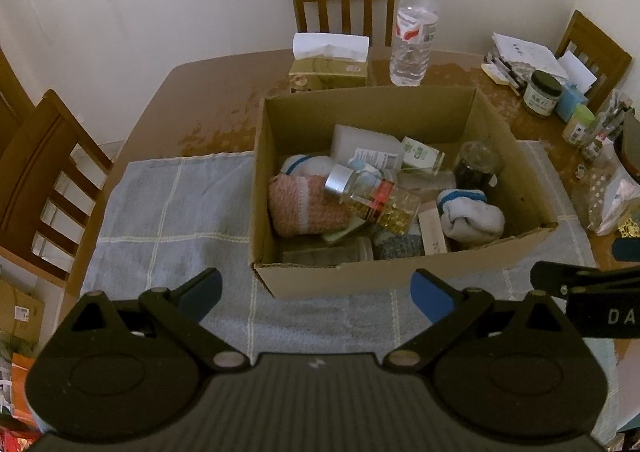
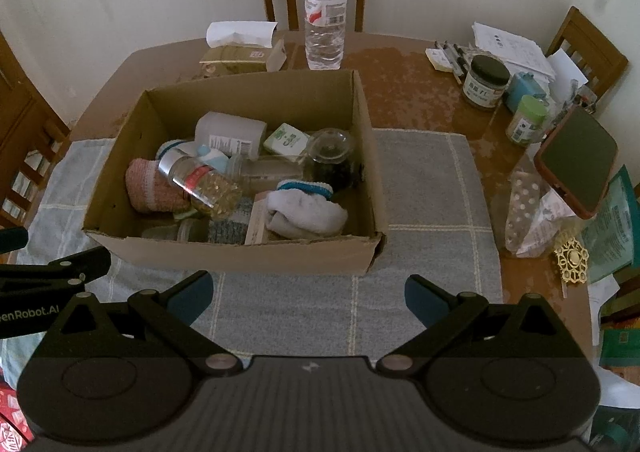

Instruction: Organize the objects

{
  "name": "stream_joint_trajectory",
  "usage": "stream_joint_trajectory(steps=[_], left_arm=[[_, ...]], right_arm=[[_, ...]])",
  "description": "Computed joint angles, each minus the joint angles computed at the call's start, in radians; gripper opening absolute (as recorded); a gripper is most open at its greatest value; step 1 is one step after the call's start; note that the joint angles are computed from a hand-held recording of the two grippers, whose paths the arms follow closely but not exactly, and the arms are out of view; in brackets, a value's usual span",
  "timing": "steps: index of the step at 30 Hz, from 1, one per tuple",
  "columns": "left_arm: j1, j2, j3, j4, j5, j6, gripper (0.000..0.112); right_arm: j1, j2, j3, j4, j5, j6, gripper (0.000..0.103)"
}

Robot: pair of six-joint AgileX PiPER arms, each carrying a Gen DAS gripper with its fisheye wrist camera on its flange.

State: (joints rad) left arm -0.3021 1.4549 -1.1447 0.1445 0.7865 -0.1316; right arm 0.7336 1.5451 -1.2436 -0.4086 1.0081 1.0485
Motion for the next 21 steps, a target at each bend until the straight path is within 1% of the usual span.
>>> stream_joint_trajectory(steps=[21], left_arm=[[-0.010, 0.002, -0.008, -0.005, 0.006, -0.004, 0.100]], right_arm=[[-0.012, 0.000, -0.002, 0.003, 0.001, -0.011, 0.103]])
